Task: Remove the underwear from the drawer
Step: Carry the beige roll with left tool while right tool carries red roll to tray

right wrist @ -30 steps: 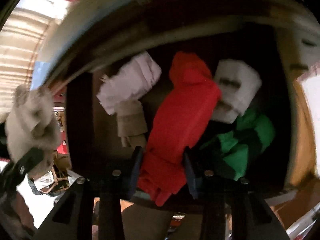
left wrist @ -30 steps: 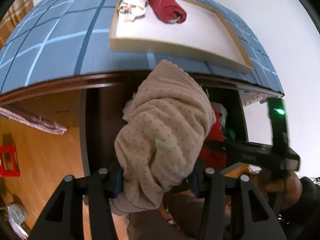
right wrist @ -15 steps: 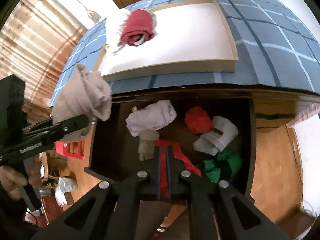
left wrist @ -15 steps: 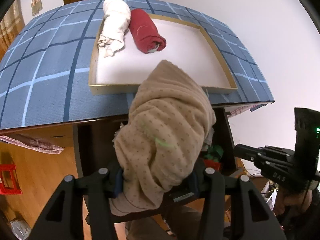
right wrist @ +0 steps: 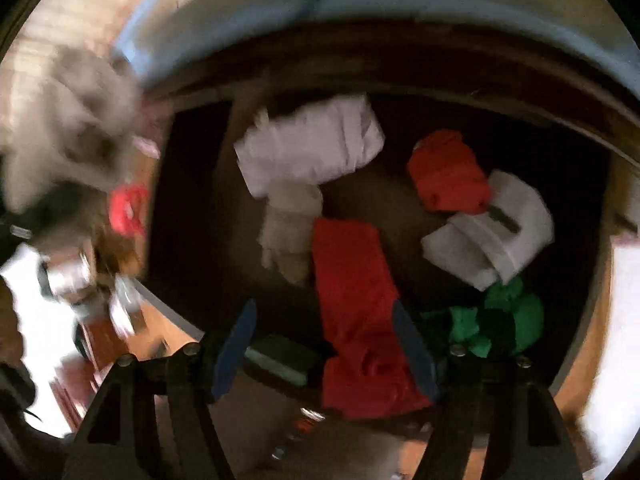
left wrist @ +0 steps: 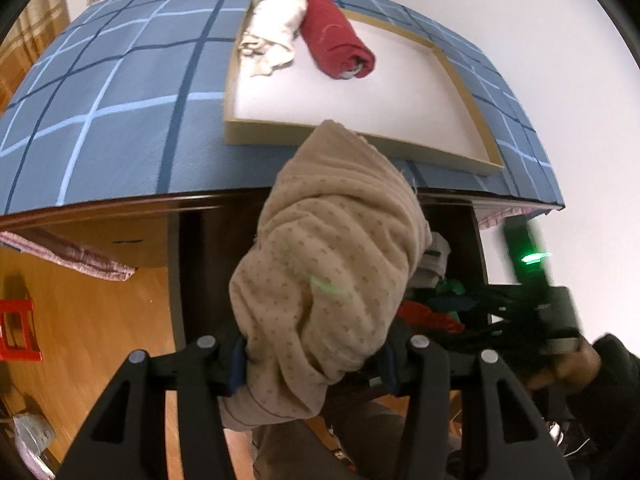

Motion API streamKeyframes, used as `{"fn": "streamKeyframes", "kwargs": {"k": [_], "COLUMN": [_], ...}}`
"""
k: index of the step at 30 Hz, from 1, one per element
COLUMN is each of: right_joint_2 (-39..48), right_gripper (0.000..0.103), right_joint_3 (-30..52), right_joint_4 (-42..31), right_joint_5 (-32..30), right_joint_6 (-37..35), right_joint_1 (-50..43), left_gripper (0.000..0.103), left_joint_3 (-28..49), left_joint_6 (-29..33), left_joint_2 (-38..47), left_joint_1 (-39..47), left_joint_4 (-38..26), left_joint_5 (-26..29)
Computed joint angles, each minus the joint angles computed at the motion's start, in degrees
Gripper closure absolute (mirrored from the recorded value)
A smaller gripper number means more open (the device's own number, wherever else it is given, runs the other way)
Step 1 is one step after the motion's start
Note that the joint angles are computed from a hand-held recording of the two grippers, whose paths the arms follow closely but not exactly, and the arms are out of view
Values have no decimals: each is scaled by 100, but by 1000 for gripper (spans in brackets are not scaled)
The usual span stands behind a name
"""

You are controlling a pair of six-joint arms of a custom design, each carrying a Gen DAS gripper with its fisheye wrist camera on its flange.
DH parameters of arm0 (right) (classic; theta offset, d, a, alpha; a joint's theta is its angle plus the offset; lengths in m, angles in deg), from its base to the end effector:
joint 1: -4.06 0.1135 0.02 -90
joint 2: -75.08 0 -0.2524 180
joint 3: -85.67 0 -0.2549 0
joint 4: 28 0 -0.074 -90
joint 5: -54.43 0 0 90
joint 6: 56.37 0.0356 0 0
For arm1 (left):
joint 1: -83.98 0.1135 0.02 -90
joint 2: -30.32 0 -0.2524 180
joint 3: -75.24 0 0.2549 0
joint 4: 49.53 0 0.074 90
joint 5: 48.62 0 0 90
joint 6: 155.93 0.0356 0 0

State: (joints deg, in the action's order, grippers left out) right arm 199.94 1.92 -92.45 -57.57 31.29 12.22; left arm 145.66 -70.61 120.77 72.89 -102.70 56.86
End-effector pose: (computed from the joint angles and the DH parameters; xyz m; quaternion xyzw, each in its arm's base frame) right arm 0.3766 0.0675 0.0917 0.0847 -0.9776 -0.1892 0.0359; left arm 0.2855 -0.0656 0.1749 0.0744 0.9776 -0.1518 0.1251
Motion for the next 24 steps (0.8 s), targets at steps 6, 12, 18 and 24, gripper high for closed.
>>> {"fn": "streamKeyframes", "kwargs": {"k": [6, 12, 18, 24], "right_joint_2": [1125, 1180, -159, -1559], "right_gripper": [53, 65, 70, 69], "right_joint_3": [694, 784, -335, -585], "right_joint_4": [-664, -930, -272, -164], "right_joint_5": [537, 320, -250, -658], "right_joint_6": [-301, -440, 31, 475], "right_joint_1": [30, -180, -559, -903], "left_gripper": [53, 53, 53, 53], "left_joint_3": [-111, 48, 303, 714], "left_joint_6": [-71, -103, -39, -8], "left_joint_2": [-122, 72, 216, 418], "left_joint_1": [121, 59, 12, -88], "left_joint_4": [18, 39, 9, -81], "left_joint_5": [-15, 6, 79, 122]}}
